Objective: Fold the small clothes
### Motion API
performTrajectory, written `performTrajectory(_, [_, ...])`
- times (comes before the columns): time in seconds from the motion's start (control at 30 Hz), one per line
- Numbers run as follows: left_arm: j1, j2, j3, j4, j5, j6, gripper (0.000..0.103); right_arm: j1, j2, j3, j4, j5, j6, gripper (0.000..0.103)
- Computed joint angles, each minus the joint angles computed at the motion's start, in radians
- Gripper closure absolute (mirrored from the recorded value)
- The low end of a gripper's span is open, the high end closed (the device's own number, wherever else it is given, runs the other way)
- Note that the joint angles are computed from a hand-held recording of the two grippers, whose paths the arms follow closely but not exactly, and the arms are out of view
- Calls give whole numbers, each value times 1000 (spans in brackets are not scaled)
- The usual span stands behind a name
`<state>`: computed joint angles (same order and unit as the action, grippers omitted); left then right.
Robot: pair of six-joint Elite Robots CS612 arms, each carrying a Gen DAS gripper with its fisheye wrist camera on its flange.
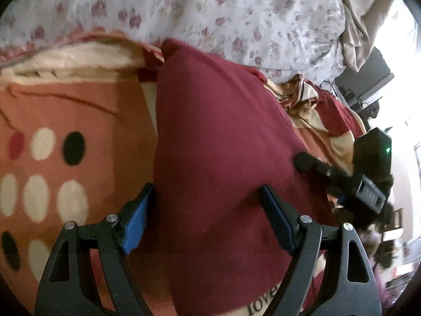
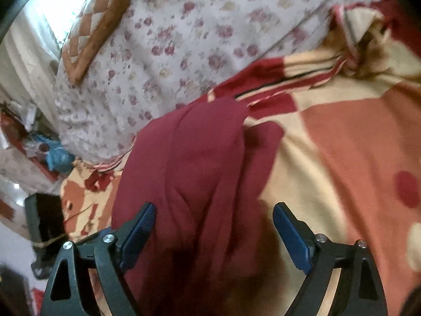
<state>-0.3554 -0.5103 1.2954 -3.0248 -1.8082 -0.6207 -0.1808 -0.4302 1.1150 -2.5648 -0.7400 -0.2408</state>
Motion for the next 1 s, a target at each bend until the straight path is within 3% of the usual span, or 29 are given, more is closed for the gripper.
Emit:
performTrajectory(0.07, [8,19,-32,30,-48,0,15,7,17,-27,48,15,-36,14])
performTrajectory(0.13, [8,27,-48,29,-54,5,12,10,30,-36,13,28,-23,17])
performTrajectory(0.17, [5,28,-59,51,-49,23,12,11,34,-40,10,32,-31,30])
performTrajectory(0.2, [3,26,-61,59,-42,32,13,12,33,-42,27,38,-56,37])
performTrajectory(0.3, [-8,4,-33,35,-3,65,34,16,7,-22,35,13,-106,50])
performTrajectory(0.33, [-11,-7,-17,26,9,78,40,16,-2,-14,42,13,-120,52])
performTrajectory(0.47, [-15,-81,84,-12,-7,75,42,6,-62,46,121,90,-210,56])
performTrajectory(0.57, [-35,-163,207,-58,35,76,42,1,-116,118,169,120,-312,56])
performTrajectory(0.67, [-60,-223,323,-88,69,60,42,2,-163,190,274,94,-389,56])
performTrajectory(0.73, [-72,-226,350,-50,96,30,42,10,-176,240,206,34,-371,55])
performTrajectory(0.83, [-88,-219,363,-10,154,37,39,31,-186,285,89,-114,-354,42])
performTrajectory(1.0, [-104,-247,391,-52,235,40,38,17,-250,390,-169,-151,-317,39])
